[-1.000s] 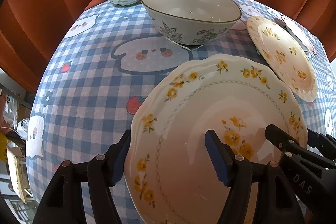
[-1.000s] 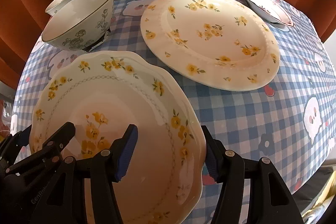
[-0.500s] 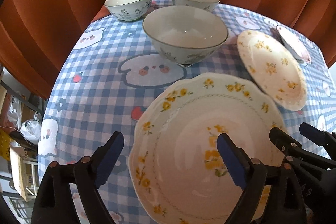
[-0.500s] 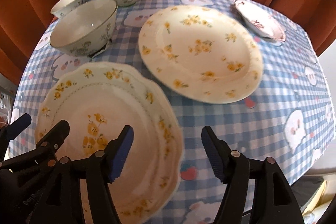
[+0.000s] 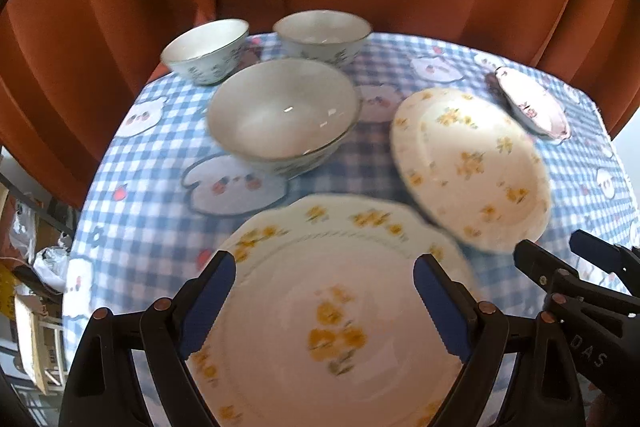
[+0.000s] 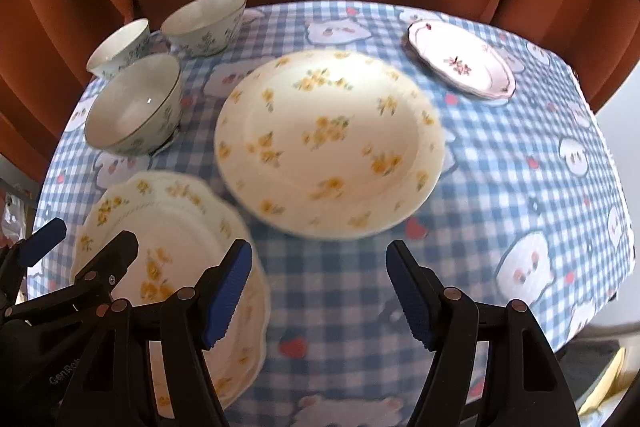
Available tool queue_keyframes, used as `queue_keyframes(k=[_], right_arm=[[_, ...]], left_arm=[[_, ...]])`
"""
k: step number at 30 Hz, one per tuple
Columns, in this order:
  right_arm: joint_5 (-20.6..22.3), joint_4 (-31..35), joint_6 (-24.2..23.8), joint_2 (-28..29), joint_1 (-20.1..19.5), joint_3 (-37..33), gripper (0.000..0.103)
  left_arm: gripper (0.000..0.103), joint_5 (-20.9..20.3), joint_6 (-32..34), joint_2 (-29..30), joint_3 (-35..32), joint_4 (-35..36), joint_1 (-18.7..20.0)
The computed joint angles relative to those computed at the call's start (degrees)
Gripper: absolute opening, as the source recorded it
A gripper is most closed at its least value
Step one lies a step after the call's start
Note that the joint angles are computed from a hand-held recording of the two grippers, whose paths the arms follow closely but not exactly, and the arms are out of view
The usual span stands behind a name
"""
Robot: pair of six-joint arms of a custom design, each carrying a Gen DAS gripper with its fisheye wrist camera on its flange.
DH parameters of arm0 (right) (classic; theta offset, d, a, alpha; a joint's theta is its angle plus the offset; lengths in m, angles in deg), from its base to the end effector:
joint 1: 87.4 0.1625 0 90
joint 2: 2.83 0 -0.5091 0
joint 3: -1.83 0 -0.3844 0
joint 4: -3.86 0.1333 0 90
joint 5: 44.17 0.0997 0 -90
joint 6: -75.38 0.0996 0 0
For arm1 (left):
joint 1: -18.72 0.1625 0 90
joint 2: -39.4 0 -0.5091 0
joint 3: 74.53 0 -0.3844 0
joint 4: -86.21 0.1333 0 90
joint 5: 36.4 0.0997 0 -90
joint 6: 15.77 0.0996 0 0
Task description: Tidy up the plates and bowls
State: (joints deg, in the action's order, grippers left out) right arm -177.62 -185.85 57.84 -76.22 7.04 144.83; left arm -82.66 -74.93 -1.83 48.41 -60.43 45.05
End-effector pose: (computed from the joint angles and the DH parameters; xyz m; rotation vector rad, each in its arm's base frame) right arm 0.0957 -0.3958 0.2775 0.1955 -2.2927 0.5072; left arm -0.3568 -0.4021 0.0102 0.3015 2.3356 -0.5772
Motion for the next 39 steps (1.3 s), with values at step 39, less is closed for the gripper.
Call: queue_keyframes(k=[39], right_arm=[[14.1, 9.3, -14.5, 5.8, -15.4, -20.9, 0.077]], left_arm=[[0.086, 2.5, -1.2, 18.1, -25.4, 10.2, 8.6]])
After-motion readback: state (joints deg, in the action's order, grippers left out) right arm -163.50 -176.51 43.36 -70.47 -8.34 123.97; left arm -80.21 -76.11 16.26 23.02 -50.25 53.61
